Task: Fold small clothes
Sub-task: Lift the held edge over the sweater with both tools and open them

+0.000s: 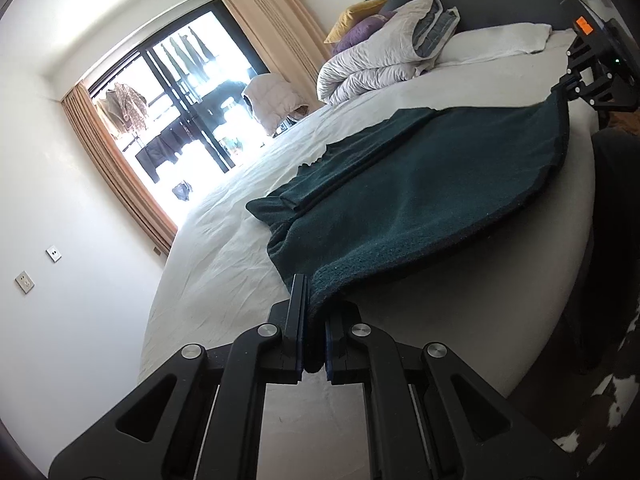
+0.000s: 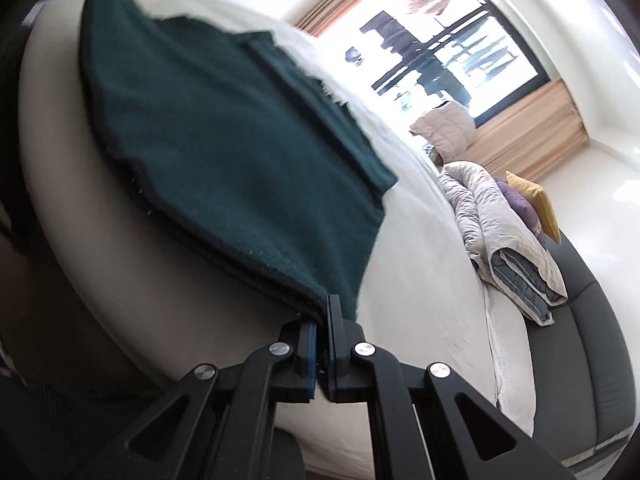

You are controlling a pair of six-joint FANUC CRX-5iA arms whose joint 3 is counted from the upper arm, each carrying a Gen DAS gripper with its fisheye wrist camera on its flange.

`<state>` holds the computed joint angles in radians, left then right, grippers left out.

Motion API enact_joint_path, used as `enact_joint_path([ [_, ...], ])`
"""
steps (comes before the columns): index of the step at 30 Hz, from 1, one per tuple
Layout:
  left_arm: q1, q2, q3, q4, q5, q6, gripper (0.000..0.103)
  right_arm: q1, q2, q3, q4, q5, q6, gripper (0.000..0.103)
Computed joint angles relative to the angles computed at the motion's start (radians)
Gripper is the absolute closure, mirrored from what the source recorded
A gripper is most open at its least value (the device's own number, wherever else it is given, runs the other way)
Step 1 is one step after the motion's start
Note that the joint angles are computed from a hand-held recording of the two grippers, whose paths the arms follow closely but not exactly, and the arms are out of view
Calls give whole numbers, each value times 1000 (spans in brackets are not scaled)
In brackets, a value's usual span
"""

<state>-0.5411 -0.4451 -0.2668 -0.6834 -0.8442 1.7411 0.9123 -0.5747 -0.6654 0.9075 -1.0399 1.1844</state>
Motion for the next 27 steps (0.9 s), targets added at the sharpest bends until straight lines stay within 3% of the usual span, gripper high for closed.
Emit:
enact_joint_path([
  [8,132,54,83,101,85,0,97,-155,159,169,-24,143,49,99],
  [16,374,255,229,387,163,-154,97,-312,445,490,-174,195,214,99],
  [23,459,546,507,496,105,-235,97,-408,755,861,-357,142,418,99],
  [27,481,725,710,522,8,-242,97,-450,948,1127,-472,24,529,99],
])
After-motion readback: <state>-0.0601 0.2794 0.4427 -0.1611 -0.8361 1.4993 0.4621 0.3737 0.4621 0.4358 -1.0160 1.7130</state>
